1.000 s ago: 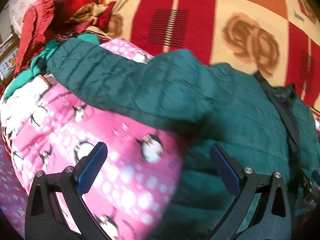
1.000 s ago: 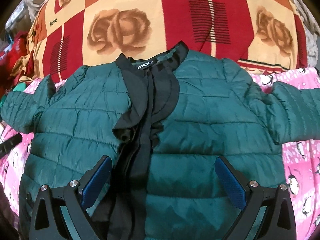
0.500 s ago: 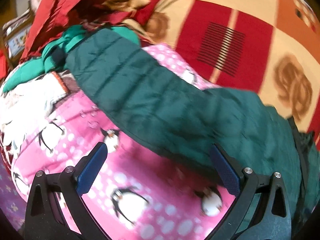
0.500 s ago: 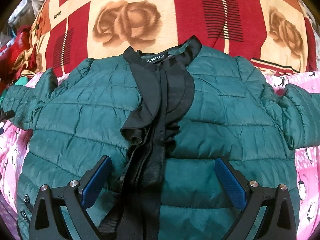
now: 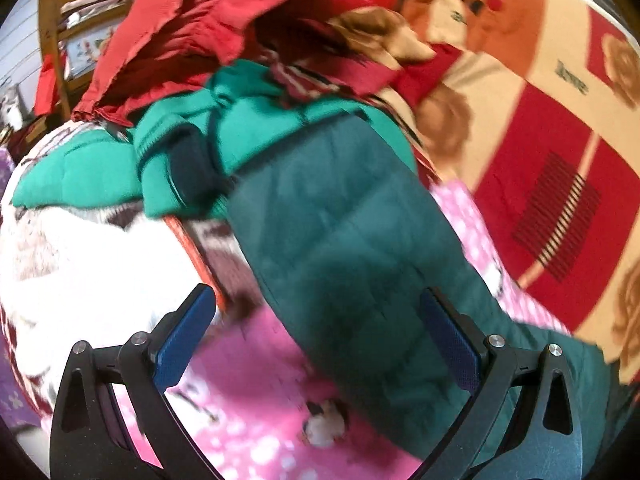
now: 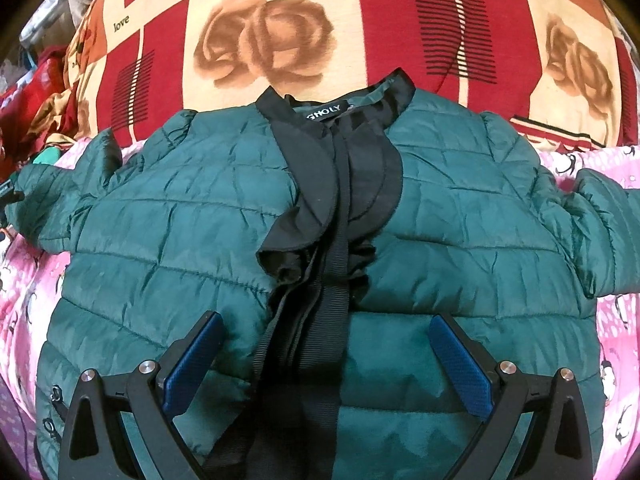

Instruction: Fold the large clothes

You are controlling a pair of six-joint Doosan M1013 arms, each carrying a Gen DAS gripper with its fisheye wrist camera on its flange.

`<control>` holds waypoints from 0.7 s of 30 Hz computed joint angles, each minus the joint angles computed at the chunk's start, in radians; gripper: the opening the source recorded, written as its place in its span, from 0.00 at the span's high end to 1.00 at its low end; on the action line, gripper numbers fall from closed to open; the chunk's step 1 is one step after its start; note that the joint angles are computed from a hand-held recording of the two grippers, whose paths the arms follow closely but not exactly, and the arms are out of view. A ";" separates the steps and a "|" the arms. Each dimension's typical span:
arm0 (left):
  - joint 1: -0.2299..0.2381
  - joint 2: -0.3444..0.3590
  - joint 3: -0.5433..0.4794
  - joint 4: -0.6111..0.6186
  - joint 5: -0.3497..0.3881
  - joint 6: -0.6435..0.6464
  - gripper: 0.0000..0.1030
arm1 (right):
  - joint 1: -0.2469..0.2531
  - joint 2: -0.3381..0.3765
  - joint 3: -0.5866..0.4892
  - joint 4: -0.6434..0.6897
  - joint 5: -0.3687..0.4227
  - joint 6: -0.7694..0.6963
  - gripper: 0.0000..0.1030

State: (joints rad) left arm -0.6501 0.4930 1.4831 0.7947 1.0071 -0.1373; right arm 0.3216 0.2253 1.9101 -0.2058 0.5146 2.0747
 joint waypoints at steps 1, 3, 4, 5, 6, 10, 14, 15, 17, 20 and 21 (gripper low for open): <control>0.006 0.001 0.001 0.008 0.003 -0.011 0.03 | 0.001 0.000 -0.001 -0.002 0.001 0.000 0.00; 0.014 0.003 -0.001 0.007 0.008 -0.015 0.04 | 0.005 0.001 -0.002 -0.015 0.003 0.010 0.00; 0.021 0.007 -0.004 0.007 0.010 -0.015 0.05 | 0.005 0.002 -0.003 -0.016 0.004 0.011 0.00; 0.024 0.010 -0.006 0.009 0.014 -0.014 0.08 | 0.005 0.002 -0.003 -0.014 0.004 0.011 0.00; 0.029 0.014 -0.008 0.014 0.016 -0.014 0.11 | 0.005 0.002 -0.004 -0.013 0.004 0.011 0.00; 0.038 0.020 -0.011 0.023 0.000 -0.002 0.35 | 0.009 0.006 -0.006 -0.032 0.006 0.025 0.00; 0.047 0.013 -0.006 0.004 -0.042 0.013 0.84 | 0.009 0.008 -0.007 -0.051 0.008 0.039 0.00; 0.045 0.007 0.001 0.006 -0.055 0.000 0.86 | 0.008 0.007 -0.007 -0.051 0.008 0.039 0.00; 0.031 -0.008 0.016 0.041 -0.067 -0.033 0.89 | 0.007 0.005 -0.006 -0.055 0.008 0.041 0.00; 0.008 -0.029 0.032 0.077 -0.081 -0.044 0.90 | 0.003 -0.001 -0.001 -0.051 0.005 0.039 0.00; 0.000 -0.037 0.038 0.088 -0.094 -0.050 0.90 | 0.000 -0.003 0.001 -0.048 0.005 0.041 0.00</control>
State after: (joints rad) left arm -0.6497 0.4559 1.5214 0.8830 0.9135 -0.1872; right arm 0.3218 0.2225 1.9114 -0.2541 0.5192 2.1159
